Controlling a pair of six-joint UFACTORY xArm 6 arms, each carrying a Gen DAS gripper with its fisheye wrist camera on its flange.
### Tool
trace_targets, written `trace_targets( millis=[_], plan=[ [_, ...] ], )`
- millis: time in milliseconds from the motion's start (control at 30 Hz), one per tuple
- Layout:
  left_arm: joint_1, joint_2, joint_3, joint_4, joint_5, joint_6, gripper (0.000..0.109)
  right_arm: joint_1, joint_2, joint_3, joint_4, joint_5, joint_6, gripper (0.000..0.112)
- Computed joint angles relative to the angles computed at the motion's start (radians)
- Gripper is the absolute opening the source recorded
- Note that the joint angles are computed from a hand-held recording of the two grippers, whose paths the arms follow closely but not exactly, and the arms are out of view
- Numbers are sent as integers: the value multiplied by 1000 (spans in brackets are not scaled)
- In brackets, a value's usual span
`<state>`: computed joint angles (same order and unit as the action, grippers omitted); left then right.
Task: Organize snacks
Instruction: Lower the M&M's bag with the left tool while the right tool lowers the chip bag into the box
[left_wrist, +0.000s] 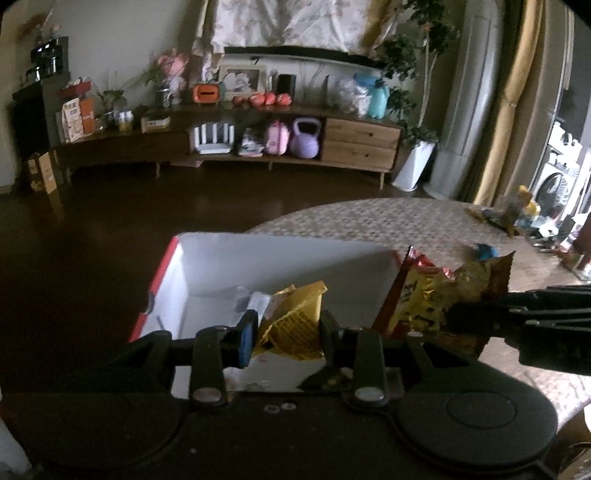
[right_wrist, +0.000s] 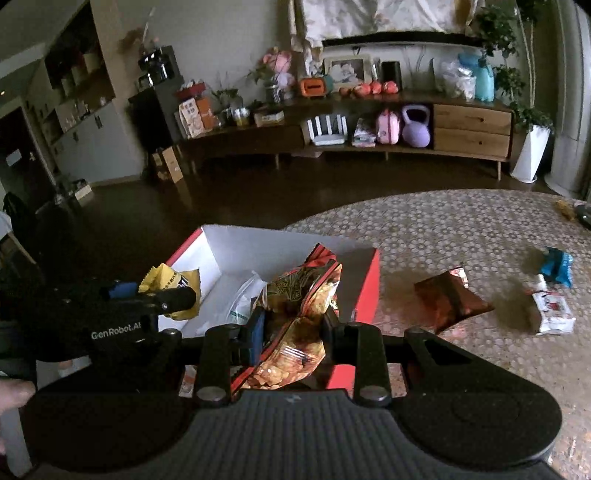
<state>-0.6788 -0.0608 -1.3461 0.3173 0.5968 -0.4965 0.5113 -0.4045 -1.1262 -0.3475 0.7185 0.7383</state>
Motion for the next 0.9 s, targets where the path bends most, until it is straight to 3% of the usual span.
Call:
trace_targets(
  millis=[400,900],
  plan=[
    [58,88,-30,22,70,19,33,5,150,-60,-5,-16,-28,30],
    [54,115,-24,-17,141,77,34,10,180,-58,75,2,-62,31]
  ],
)
